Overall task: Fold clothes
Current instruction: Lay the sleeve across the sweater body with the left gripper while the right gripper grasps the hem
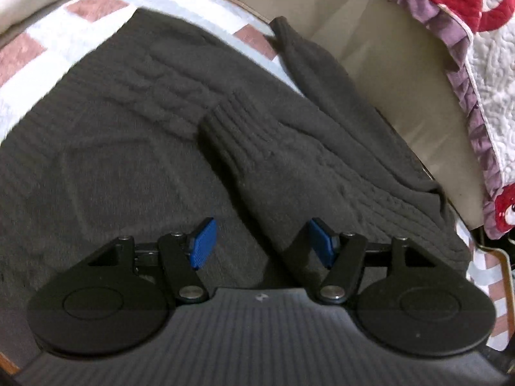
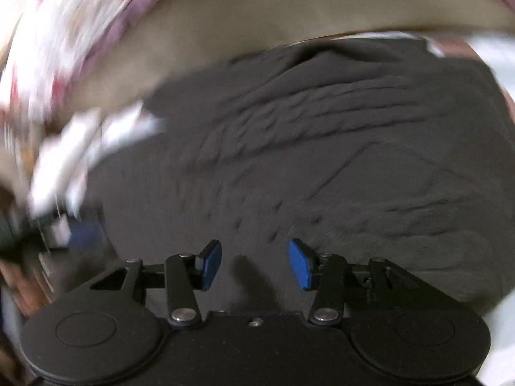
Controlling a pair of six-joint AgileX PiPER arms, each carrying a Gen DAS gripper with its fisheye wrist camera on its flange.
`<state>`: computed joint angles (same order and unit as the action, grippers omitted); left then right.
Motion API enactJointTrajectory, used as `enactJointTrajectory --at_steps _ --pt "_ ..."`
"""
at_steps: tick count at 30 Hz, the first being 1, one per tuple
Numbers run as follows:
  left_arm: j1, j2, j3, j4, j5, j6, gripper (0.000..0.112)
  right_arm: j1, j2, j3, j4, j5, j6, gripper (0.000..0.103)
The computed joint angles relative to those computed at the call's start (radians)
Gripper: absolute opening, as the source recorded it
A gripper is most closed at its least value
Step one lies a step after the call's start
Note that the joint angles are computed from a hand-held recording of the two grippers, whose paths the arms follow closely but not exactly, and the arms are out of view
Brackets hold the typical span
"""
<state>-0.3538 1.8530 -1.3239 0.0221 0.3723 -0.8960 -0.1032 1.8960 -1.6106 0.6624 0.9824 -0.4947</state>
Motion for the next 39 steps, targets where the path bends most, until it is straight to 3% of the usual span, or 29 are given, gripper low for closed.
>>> enactJointTrajectory --at_steps 3,6,7,8,9,11,13,15,19,21,22,23,24,26,28,31,35,39 --pt "0.002 0.015 0.003 -0.001 -0.053 0.012 0.063 0.055 -0.037 0.063 -0.016 -0.044 -0.137 0.052" --pt "-0.012 0.024 0.015 0.118 -0.107 -0.095 0.061 0.047 -0.024 0.054 0.048 0.022 -0.211 0.052" --pt "-0.018 0.026 0.01 0.172 -0.105 -0.124 0.052 0.047 -0.025 0.061 0.062 0.027 -0.238 0.052" --pt "-0.027 0.027 -0.001 0.219 -0.09 -0.141 0.025 0.06 -0.043 0.09 0.058 0.003 -0.278 0.052" --pt "-0.035 0.031 -0.025 0.247 -0.063 -0.141 0.014 0.073 -0.06 0.118 0.054 -0.022 -0.318 0.052" --pt "-0.055 0.008 -0.072 0.279 0.019 -0.157 0.012 0.109 -0.093 0.176 0.042 -0.093 -0.397 0.053" --pt "-0.065 -0.018 -0.104 0.264 0.046 -0.14 0.012 0.142 -0.112 0.224 0.06 -0.166 -0.481 0.053" --pt "-0.064 -0.007 -0.157 0.201 0.049 -0.059 0.012 0.15 -0.098 0.229 0.129 -0.181 -0.546 0.053" --pt "-0.048 0.082 -0.304 0.064 0.126 0.05 0.012 0.182 -0.035 0.171 0.172 -0.177 -0.591 0.054" --pt "-0.039 0.119 -0.348 0.03 0.119 0.063 0.015 0.202 -0.027 0.171 0.166 -0.215 -0.619 0.053" --pt "-0.043 0.135 -0.37 0.046 0.118 0.049 0.017 0.214 -0.033 0.183 0.149 -0.255 -0.625 0.048" --pt "-0.049 0.149 -0.388 0.072 0.115 0.029 0.029 0.214 -0.04 0.195 0.153 -0.274 -0.646 0.029" --pt "-0.058 0.148 -0.378 0.109 0.097 0.002 0.036 0.208 -0.044 0.196 0.16 -0.287 -0.651 0.018" --pt "-0.077 0.135 -0.333 0.202 0.045 -0.07 0.062 0.18 -0.038 0.178 0.187 -0.292 -0.618 0.016" --pt "-0.093 0.121 -0.29 0.302 0.014 -0.151 0.065 0.141 -0.017 0.137 0.217 -0.278 -0.534 0.016" --pt "-0.105 0.102 -0.234 0.39 0.027 -0.221 0.072 0.076 0.043 0.056 0.227 -0.22 -0.369 0.015" --pt "-0.067 0.146 -0.252 0.206 0.076 -0.155 0.072 0.016 0.111 -0.015 0.236 -0.151 -0.191 0.015" --pt "-0.034 0.141 -0.207 0.112 0.021 -0.139 0.072 0.006 0.127 -0.026 0.254 -0.13 -0.161 0.014"
